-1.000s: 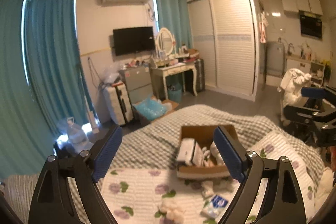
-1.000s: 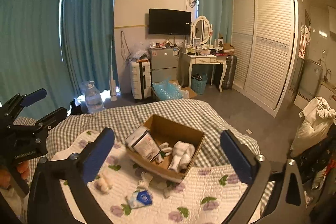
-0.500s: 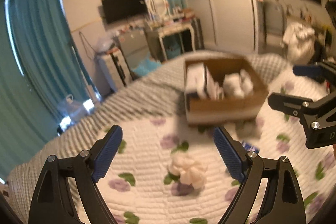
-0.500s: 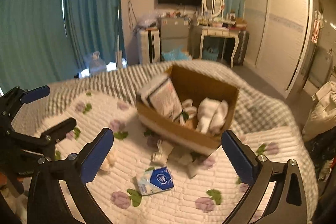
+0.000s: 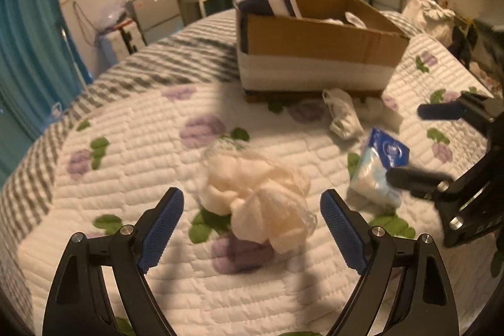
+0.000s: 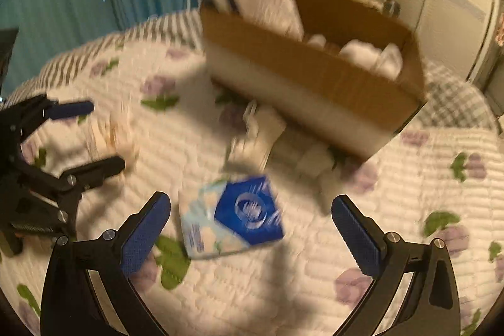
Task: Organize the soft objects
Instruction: 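Grasp the cream lace scrunchie with the left tool while the right tool grasps the blue tissue packet, then carry the scrunchie and blue packet into the box and open both tools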
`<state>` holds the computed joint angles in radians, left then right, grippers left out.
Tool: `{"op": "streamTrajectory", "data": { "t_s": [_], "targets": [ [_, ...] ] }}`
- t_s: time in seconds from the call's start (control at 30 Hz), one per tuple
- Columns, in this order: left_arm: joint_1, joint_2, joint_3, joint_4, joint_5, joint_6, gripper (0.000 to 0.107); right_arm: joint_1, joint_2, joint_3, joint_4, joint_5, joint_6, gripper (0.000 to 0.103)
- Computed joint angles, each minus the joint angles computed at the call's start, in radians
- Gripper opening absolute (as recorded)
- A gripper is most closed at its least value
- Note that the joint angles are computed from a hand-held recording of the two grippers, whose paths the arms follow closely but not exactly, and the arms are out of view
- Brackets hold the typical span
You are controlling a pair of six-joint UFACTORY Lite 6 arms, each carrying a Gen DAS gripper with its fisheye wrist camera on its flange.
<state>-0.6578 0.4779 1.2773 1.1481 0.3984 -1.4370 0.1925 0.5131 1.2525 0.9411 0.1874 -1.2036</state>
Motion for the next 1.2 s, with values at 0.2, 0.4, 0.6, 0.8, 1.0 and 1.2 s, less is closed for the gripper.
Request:
{"op": "streamTrajectory", "data": {
  "t_s": [0.2, 0.4, 0.6, 0.8, 1.0, 1.2],
  "targets": [
    [0.004, 0.041, 0.017, -0.041, -0.038, 0.053, 0.088, 0.046, 0.081, 0.040, -0.377, -0.034, 0.333, 0.091],
    [0.021, 0.070, 0.053, -0.112, -0.055, 0.123, 0.087, 0.042, 0.093, 0.045, -0.253, -0.009, 0.235, 0.076],
    [0.042, 0.087, 0.075, -0.155, -0.084, 0.172, 0.060, 0.027, 0.070, 0.027, -0.113, -0.004, 0.108, 0.075],
    [0.040, 0.070, 0.059, -0.102, -0.073, 0.110, 0.049, 0.007, 0.032, -0.008, 0.057, 0.003, -0.055, 0.075],
    [-0.002, 0.008, 0.027, -0.045, -0.008, 0.030, 0.048, -0.033, -0.061, -0.073, 0.165, 0.043, -0.166, 0.075],
    [-0.085, -0.082, 0.052, -0.082, 0.095, 0.054, 0.048, -0.072, -0.255, -0.146, 0.077, 0.097, -0.095, 0.075]
  ]
}}
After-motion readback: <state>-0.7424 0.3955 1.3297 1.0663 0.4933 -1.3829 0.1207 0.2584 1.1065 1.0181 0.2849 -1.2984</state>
